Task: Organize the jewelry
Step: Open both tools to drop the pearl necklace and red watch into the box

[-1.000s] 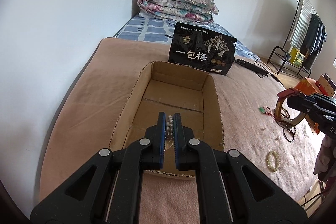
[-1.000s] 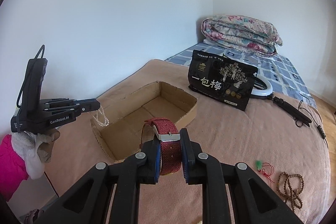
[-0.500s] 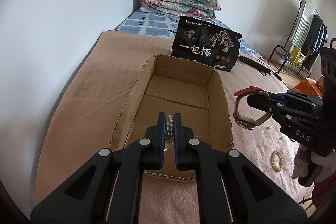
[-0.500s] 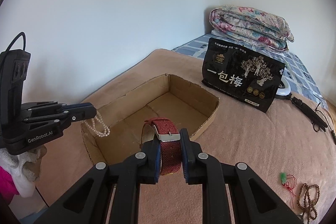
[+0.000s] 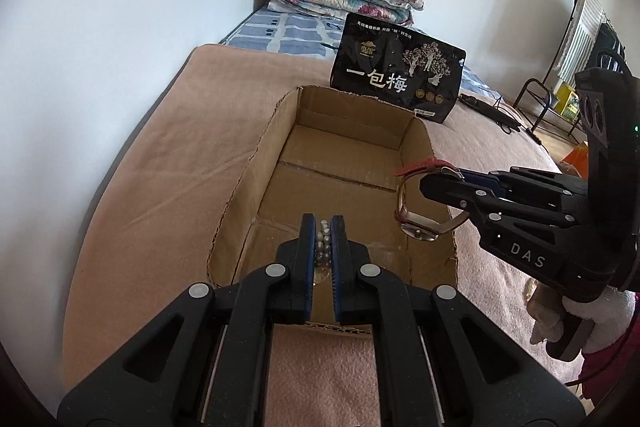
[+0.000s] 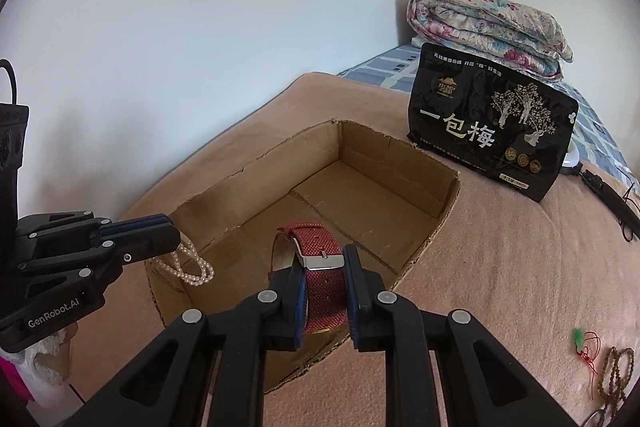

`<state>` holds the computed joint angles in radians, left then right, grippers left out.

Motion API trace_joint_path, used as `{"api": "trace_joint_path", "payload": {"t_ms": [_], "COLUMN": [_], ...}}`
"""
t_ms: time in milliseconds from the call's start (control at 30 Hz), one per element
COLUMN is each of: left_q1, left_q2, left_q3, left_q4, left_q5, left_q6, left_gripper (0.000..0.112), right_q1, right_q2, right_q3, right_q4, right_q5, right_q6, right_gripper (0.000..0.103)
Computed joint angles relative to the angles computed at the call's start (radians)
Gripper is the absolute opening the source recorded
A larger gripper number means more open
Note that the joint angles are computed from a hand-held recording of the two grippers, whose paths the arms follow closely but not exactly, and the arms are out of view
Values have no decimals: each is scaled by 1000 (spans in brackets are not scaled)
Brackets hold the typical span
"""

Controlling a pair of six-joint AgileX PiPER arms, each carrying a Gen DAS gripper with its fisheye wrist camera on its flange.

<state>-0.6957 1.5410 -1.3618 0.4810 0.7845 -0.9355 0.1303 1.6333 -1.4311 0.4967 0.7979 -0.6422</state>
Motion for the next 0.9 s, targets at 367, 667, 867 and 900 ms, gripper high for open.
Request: {"api": "trace_joint_path", "payload": {"t_ms": [367,667,867,900], "left_q1": [11,-34,-83,-93], "left_q2": [-7,-30,-44,-45], "left_q3": [2,-9,-29,-35], "left_q4": [-17,32,68,75], "left_q5": [22,69,109,115], "left_q6": [-16,-68,-104,-109], "left_gripper": [32,32,32,32], "right_q1": [6,-29,-84,-97], "right_q2": [-16,-81,-135,-148], "right_q3": [14,29,43,48], "right_q4": [7,19,43,47], "right_q5": [-8,15,41,44], "right_q6": [6,-2,-19,-25], "right_gripper": [50,58,64,66]}}
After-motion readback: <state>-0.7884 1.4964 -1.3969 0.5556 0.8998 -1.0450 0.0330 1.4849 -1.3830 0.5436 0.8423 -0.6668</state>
